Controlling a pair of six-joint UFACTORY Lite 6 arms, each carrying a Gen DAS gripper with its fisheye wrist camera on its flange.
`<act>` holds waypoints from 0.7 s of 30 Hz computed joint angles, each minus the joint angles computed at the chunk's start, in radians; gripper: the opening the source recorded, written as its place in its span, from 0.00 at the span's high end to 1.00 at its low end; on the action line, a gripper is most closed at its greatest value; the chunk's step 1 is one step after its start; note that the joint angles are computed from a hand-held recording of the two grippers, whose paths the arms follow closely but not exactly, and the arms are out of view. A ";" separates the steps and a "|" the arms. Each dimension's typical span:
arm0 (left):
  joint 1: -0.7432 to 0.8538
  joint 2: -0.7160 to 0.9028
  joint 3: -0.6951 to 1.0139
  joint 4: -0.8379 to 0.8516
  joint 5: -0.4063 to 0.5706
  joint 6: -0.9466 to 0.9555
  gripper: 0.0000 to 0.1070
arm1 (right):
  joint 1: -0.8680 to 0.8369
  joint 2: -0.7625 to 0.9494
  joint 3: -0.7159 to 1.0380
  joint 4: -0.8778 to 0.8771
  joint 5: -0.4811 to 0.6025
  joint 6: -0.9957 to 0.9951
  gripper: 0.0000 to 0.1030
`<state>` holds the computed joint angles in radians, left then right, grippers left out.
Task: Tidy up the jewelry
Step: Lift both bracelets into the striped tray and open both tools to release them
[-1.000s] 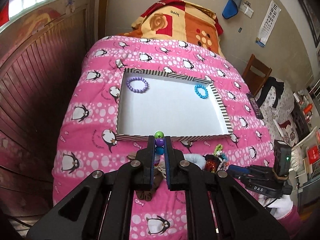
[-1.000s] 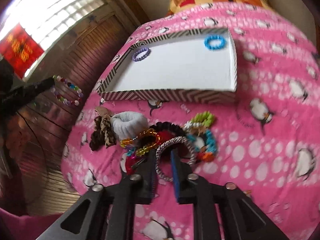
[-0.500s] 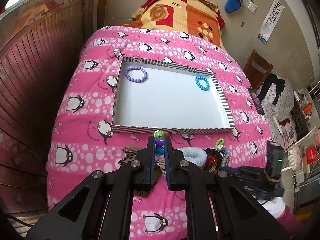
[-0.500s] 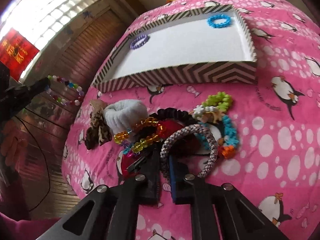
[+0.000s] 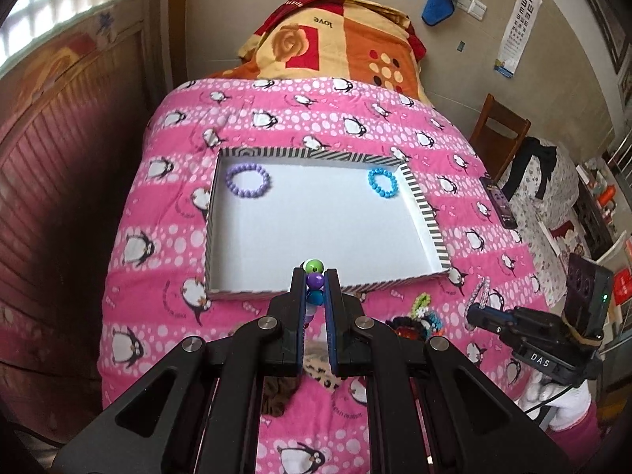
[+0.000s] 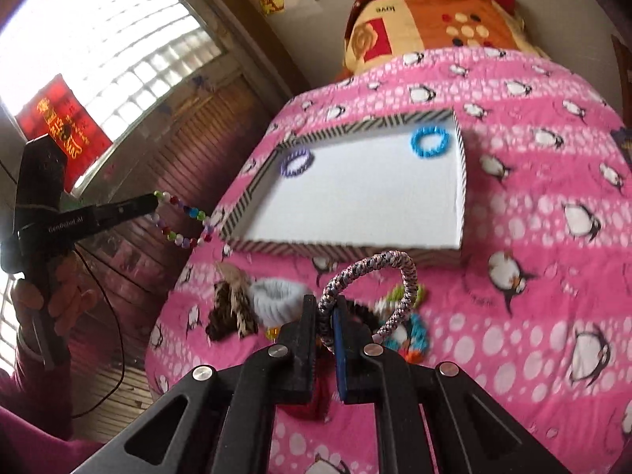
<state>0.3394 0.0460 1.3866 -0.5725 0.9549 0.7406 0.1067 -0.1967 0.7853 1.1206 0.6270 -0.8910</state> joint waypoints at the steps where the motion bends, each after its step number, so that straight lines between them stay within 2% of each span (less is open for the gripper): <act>1: -0.012 0.009 0.012 0.005 -0.004 -0.008 0.93 | 0.006 0.016 0.019 -0.005 -0.009 0.006 0.93; 13: -0.166 0.195 0.170 0.123 -0.082 -0.122 0.93 | 0.048 0.281 0.281 -0.009 -0.042 0.024 0.93; 17: -0.196 0.271 0.218 0.172 -0.113 -0.143 0.93 | 0.068 0.398 0.406 -0.051 -0.049 0.073 0.93; 21: -0.207 0.367 0.296 0.184 -0.103 -0.151 0.93 | 0.089 0.531 0.552 -0.104 -0.047 0.138 0.93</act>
<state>0.1324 0.4128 1.6830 -0.3887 0.8520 0.5901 0.1957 0.3338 1.3375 1.0169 0.5798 -0.7533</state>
